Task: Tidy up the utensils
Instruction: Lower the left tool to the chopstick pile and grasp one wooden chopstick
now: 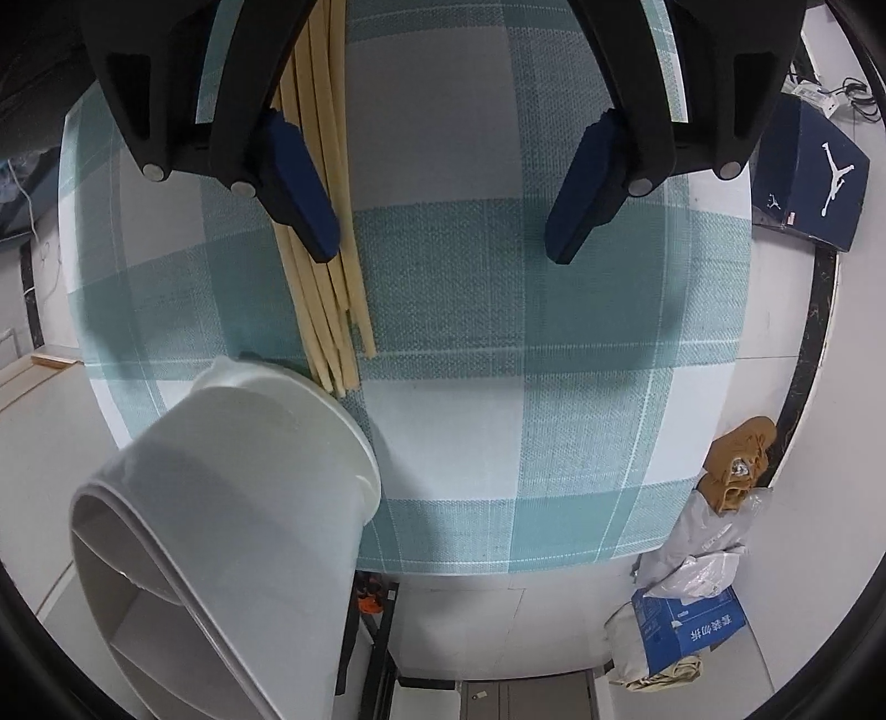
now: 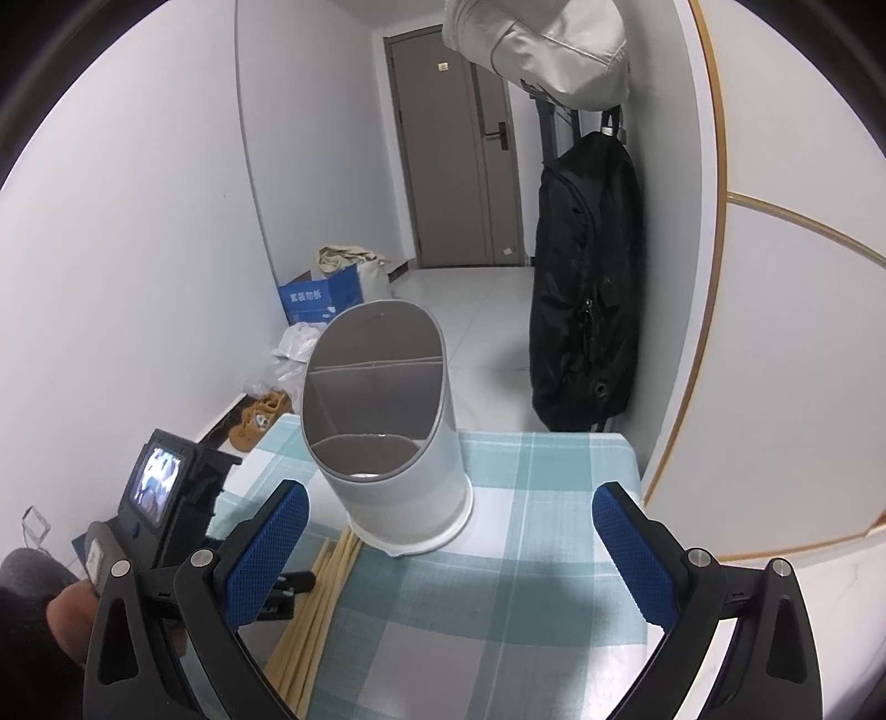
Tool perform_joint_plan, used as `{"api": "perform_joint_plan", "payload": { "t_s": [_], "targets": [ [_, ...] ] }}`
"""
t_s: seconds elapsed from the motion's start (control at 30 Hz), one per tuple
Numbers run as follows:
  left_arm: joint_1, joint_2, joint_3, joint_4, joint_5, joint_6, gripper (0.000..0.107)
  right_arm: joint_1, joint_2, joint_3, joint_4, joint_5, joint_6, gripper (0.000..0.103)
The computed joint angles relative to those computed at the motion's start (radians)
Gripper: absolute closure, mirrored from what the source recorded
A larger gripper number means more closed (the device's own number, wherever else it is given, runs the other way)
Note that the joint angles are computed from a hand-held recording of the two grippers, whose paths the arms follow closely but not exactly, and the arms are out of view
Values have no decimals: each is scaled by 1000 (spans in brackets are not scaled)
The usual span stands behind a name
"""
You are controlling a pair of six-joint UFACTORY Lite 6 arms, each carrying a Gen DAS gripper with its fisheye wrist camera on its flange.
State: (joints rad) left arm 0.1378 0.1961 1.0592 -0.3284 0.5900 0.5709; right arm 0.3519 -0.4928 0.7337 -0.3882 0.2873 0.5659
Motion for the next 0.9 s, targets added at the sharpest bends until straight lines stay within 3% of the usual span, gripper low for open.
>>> {"api": "perform_joint_plan", "payload": {
  "t_s": [0.1,0.23,0.43,0.53,0.67,0.9],
  "targets": [
    [-15,1,10,3,15,-24,45,4,-8,-5,-9,2,10,0],
    [-29,-2,6,54,1,-64,76,-4,-21,-13,22,5,-22,0],
    [-24,-22,-28,61,-35,-24,84,-20,-28,-14,121,7,-113,0],
    [5,-8,-5,56,-20,-22,99,-6,-28,-12,99,11,-89,0],
    [26,12,17,0,4,16,103,24,-26,-14,29,15,-20,0],
    [-15,-20,-22,51,-50,-15,102,64,-19,-12,-58,29,75,0]
  ]
}}
